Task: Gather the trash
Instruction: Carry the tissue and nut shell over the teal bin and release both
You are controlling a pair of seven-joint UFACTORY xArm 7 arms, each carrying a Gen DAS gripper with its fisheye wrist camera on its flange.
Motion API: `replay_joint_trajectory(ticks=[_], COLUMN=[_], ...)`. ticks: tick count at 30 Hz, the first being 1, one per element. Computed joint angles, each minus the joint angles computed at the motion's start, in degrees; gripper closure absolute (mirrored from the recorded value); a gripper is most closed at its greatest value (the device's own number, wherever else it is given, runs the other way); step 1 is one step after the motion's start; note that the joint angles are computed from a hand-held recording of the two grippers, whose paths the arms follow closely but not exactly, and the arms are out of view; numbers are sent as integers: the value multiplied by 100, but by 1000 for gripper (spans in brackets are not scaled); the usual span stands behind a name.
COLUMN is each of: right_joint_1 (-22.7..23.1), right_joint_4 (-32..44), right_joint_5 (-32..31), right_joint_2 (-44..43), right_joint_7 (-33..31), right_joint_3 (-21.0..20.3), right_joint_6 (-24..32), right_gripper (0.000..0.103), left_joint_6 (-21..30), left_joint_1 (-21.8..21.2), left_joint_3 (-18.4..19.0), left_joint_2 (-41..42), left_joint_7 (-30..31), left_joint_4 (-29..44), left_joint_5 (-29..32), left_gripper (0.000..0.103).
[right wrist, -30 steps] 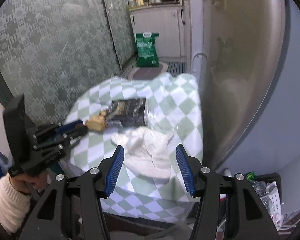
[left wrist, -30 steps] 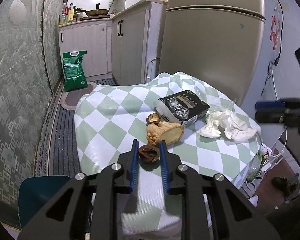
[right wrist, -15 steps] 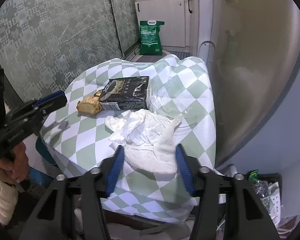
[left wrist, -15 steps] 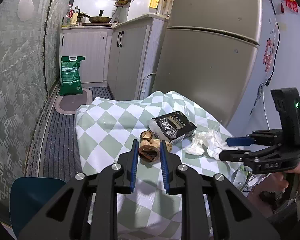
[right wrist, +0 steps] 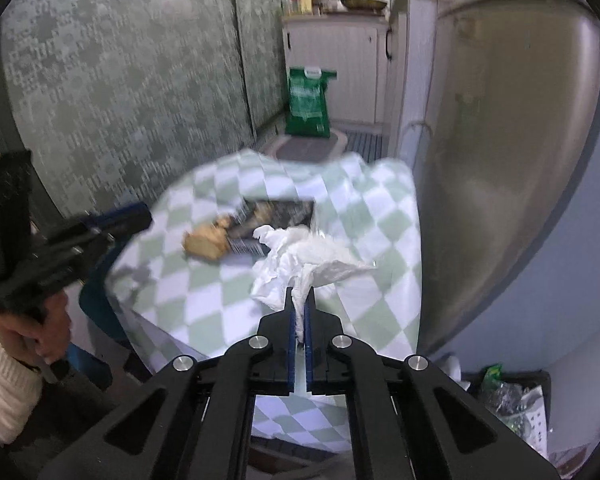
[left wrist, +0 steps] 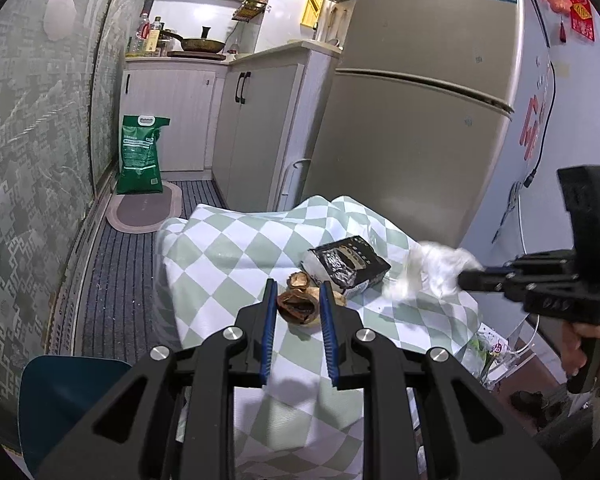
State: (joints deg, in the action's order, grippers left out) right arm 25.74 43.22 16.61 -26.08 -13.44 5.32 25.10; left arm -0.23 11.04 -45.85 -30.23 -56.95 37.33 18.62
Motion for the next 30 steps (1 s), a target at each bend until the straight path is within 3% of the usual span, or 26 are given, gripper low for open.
replay_joint_trajectory(ticks=[13, 30], right_joint_1=[418, 836], right_joint_4=[480, 1667], right_joint_5=[160, 200], right_joint_2=[241, 1494], right_joint_7=[7, 129], right_joint_3=[157, 764], right_joint_6=[-326, -336], right_gripper=[100, 100], left_joint_6=[181, 1413], left_joint_1=[-753, -1864], left_joint_3=[999, 2617], left_joint_2=[-774, -2350], left_joint_7=[175, 896], left_joint_4=[-746, -1968], left_joint_5=[-337, -727], left_gripper=[80, 80])
